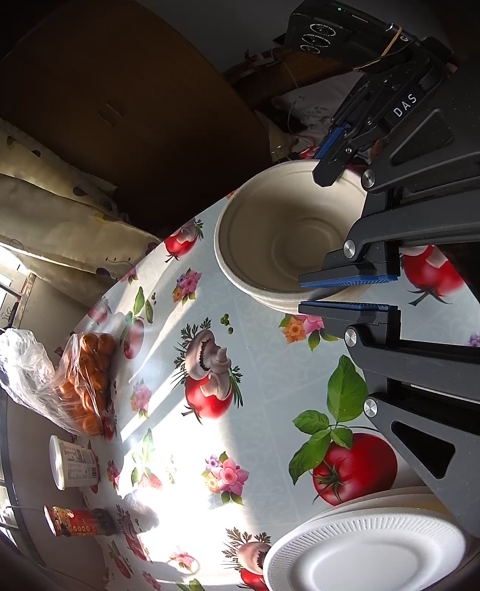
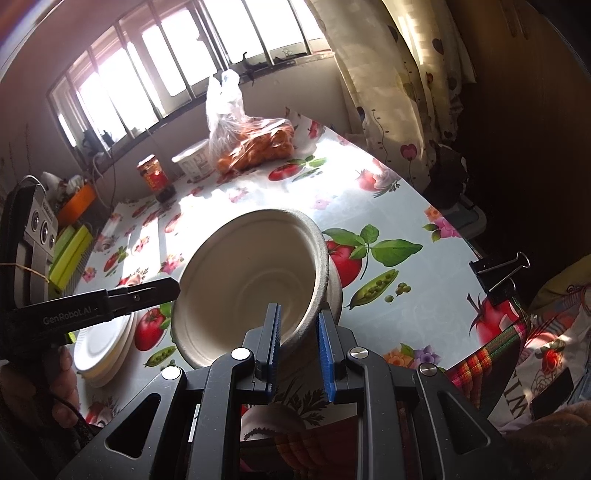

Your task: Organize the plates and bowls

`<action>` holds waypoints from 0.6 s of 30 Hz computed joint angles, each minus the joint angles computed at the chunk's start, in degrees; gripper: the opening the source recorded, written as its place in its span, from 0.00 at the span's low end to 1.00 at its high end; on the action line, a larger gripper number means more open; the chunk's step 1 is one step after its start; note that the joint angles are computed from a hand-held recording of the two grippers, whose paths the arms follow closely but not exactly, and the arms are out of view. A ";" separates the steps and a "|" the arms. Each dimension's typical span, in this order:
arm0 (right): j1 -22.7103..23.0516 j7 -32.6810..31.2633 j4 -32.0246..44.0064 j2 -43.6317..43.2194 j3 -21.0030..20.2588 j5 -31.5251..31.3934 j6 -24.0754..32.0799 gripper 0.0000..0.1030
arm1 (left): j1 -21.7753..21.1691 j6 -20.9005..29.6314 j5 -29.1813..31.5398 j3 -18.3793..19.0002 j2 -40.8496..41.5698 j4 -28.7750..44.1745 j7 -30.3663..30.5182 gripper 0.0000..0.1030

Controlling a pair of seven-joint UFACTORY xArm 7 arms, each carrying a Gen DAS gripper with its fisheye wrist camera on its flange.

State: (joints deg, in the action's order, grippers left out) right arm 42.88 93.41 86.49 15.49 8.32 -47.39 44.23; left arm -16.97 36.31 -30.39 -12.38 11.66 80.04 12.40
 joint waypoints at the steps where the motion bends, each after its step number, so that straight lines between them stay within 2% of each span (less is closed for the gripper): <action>1: 0.02 0.02 0.07 0.03 0.01 0.04 0.03 0.19 | -0.01 -0.07 0.04 0.00 -0.01 -0.10 0.01 0.07; 18: 0.62 -0.18 0.98 0.77 -0.24 -0.14 1.70 0.19 | -0.02 -0.09 0.02 -0.20 0.61 -0.09 -0.40 0.07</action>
